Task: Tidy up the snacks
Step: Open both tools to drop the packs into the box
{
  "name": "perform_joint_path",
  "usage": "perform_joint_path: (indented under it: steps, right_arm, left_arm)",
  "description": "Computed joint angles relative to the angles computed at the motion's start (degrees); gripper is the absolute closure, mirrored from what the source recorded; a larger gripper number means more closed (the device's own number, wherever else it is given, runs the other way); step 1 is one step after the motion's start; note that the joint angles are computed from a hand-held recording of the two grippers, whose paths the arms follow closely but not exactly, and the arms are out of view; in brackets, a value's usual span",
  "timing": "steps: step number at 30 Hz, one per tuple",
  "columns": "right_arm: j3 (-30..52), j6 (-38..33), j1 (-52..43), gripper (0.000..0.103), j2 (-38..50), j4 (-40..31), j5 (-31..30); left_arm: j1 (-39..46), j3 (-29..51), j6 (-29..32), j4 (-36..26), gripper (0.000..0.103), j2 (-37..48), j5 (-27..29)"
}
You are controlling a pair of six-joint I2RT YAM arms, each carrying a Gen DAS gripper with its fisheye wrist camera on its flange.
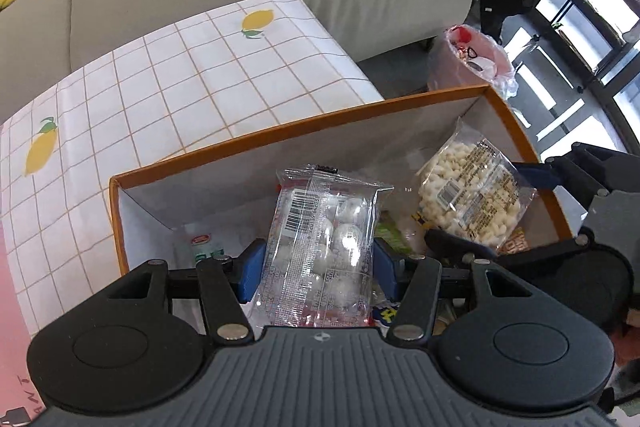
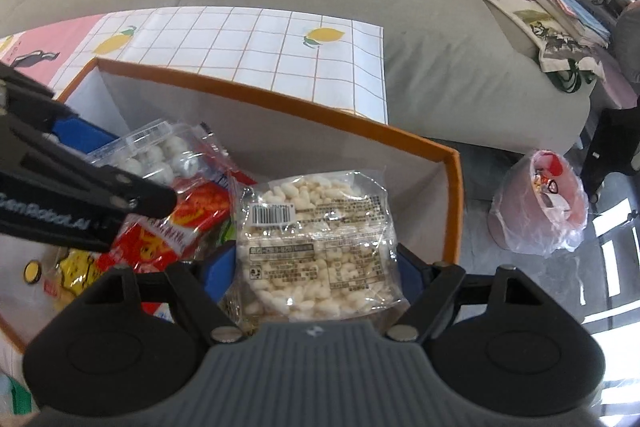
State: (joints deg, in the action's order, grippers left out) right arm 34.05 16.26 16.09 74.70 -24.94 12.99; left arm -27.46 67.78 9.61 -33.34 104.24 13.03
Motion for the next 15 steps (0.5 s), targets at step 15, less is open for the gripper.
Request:
perform_joint_path:
  steps: [15]
  right_arm:
    - [-0.99,3.54,-1.03,0.016,0.25,1.85,-0.36]
  left_arm:
    - [0.70,-0.54,2.19,-1.02,0.039,0.93,0.78]
